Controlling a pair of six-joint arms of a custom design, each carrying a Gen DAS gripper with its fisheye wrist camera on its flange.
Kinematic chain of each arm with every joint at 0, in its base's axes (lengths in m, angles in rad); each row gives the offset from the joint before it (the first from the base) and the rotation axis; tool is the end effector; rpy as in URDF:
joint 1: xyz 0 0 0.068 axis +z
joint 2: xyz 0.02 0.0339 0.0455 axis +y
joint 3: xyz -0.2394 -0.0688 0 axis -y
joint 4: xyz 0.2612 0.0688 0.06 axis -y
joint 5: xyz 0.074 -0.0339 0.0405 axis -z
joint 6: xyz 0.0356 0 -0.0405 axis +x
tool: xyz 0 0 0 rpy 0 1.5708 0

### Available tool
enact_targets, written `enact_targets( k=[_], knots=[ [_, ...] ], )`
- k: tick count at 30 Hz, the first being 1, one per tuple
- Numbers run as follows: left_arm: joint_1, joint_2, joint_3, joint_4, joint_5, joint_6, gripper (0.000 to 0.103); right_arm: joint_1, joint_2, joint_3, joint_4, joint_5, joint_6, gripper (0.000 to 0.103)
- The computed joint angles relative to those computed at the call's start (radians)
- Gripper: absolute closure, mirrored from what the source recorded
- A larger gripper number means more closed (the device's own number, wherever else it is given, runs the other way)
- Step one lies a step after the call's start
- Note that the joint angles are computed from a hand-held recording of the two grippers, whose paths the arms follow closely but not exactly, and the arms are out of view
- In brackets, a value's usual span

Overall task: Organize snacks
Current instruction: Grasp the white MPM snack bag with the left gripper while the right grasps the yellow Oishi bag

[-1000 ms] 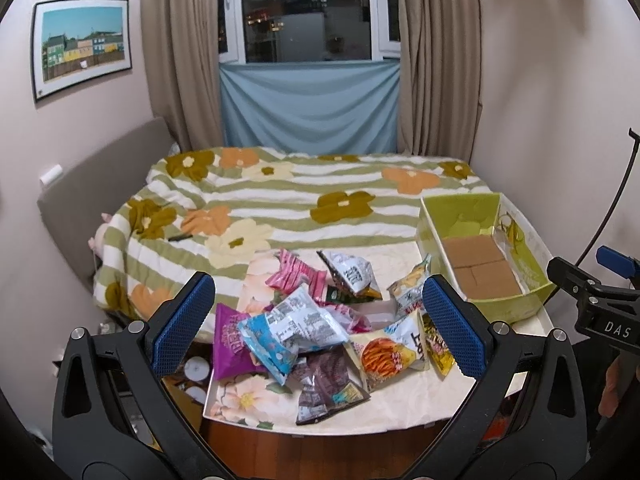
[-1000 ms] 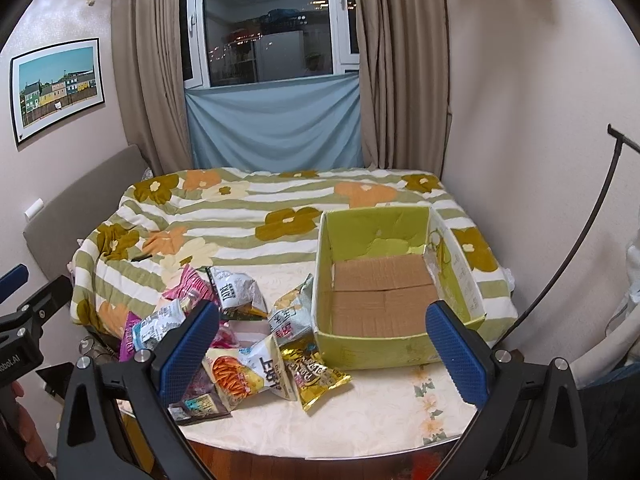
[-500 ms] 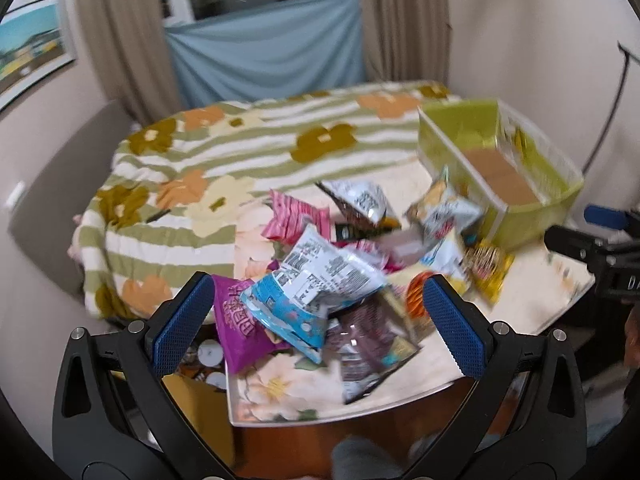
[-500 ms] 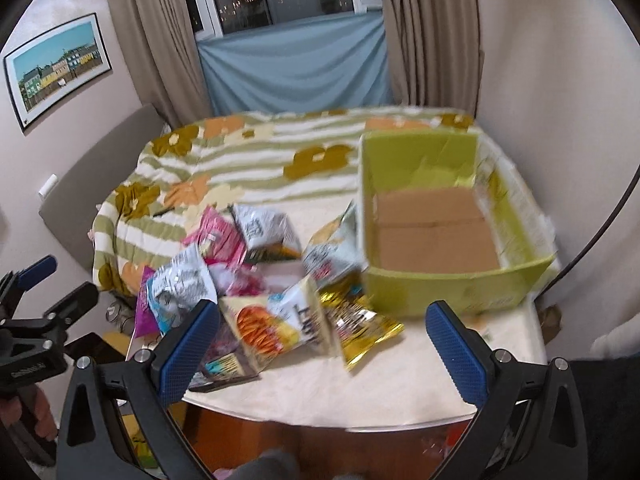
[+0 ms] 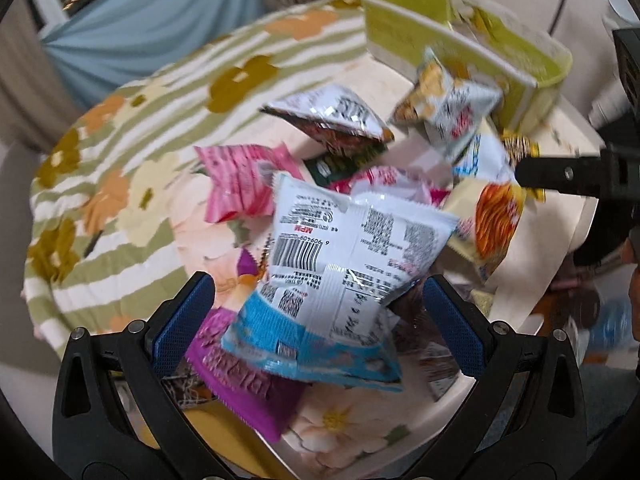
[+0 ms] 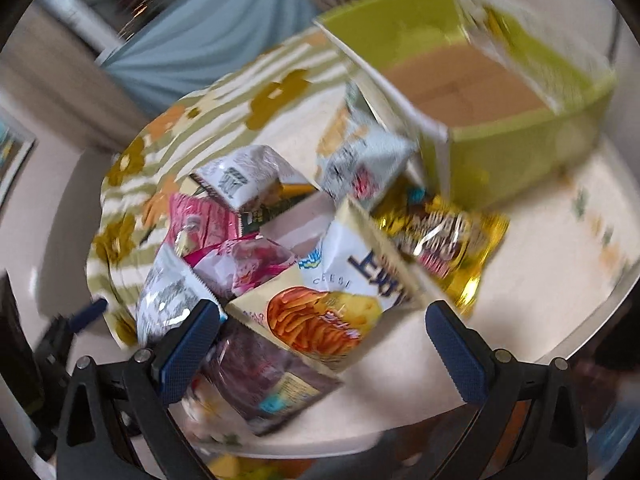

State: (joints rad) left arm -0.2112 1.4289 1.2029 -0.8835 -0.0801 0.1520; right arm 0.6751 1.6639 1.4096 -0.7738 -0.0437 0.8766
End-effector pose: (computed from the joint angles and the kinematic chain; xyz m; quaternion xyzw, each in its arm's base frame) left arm 0.2967 -0.0607 0.2524 0.1667 0.9584 0.0322 0.2295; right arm 0.2853 0.2304 0.2504 0.0910 0.9589 0.2027 0.1765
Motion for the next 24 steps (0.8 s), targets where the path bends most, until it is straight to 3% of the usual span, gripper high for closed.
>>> enact_targets(
  k=[4, 8, 10, 12, 16, 22, 24],
  knots=[
    [0.022, 0.071, 0.021, 0.005, 0.053, 0.062, 0.001, -0.001, 0.019, -0.027, 0.04, -0.012, 0.122, 0.0],
    [0.042, 0.121, 0.052, -0.014, 0.119, 0.109, 0.018, -0.015, 0.021, -0.063, 0.081, -0.031, 0.192, 0.0],
    [0.04, 0.131, 0.059, -0.02, 0.132, 0.123, 0.021, -0.017, 0.023, -0.084, 0.11, -0.036, 0.226, 0.0],
    [0.038, 0.137, 0.066, -0.023, 0.138, 0.14, 0.031, -0.022, 0.016, -0.107, 0.141, -0.041, 0.262, 0.0],
    [0.052, 0.156, 0.092, -0.046, 0.161, 0.159, 0.037, -0.037, 0.019, -0.14, 0.196, -0.066, 0.324, 0.002],
    [0.07, 0.156, 0.099, -0.059, 0.187, 0.167, 0.042, -0.055, 0.004, -0.207, 0.278, -0.107, 0.405, 0.013],
    [0.074, 0.153, 0.099, -0.059, 0.195, 0.163, 0.044, -0.064, 0.004, -0.229, 0.325, -0.14, 0.424, 0.031]
  ],
)
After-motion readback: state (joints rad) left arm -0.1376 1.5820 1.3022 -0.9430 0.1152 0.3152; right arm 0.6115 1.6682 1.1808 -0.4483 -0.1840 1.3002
